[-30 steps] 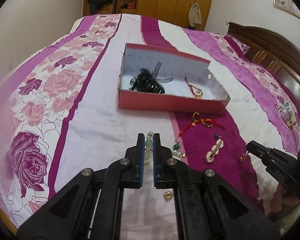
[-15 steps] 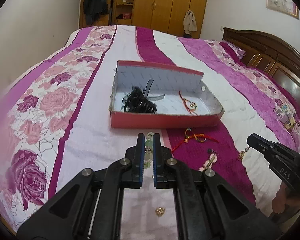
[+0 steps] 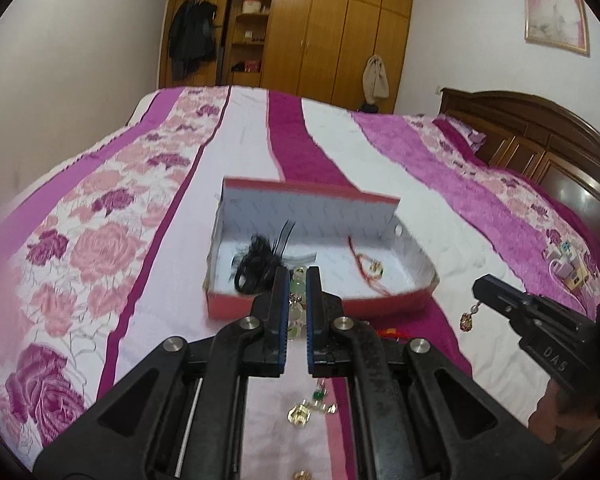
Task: Organize jewelry
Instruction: 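Lower both held items into the pink box and open both tools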
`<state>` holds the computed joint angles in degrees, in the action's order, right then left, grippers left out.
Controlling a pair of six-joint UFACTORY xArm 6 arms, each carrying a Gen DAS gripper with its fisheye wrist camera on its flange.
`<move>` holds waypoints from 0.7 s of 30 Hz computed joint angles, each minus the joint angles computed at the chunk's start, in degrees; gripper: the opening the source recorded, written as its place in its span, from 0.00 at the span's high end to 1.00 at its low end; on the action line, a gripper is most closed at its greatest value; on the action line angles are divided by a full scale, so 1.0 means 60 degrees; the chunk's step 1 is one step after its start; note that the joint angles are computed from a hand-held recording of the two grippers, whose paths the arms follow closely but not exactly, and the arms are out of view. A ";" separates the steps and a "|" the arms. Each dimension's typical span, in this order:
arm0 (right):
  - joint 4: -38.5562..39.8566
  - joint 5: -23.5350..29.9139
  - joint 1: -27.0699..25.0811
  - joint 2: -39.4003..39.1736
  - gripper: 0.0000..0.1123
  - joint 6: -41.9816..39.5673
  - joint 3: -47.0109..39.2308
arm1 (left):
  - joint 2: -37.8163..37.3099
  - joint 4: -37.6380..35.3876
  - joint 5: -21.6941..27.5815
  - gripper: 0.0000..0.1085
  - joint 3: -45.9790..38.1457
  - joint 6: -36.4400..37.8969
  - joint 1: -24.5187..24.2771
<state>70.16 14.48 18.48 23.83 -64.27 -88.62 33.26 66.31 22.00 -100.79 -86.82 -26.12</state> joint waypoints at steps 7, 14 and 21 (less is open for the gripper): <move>-0.0250 -0.0091 0.0099 0.0594 0.92 0.0357 -0.0977 | 0.0564 0.0823 0.0182 1.00 -0.1002 -0.0473 0.0065; -0.0618 -0.0231 0.0151 0.1321 0.92 0.0884 -0.2037 | 0.1174 0.1158 0.0502 1.00 -0.1819 -0.0661 0.0154; -0.2065 -0.0591 0.0163 0.2391 0.92 0.2221 -0.3254 | 0.2046 0.1031 0.0936 1.00 -0.2900 -0.0392 0.0235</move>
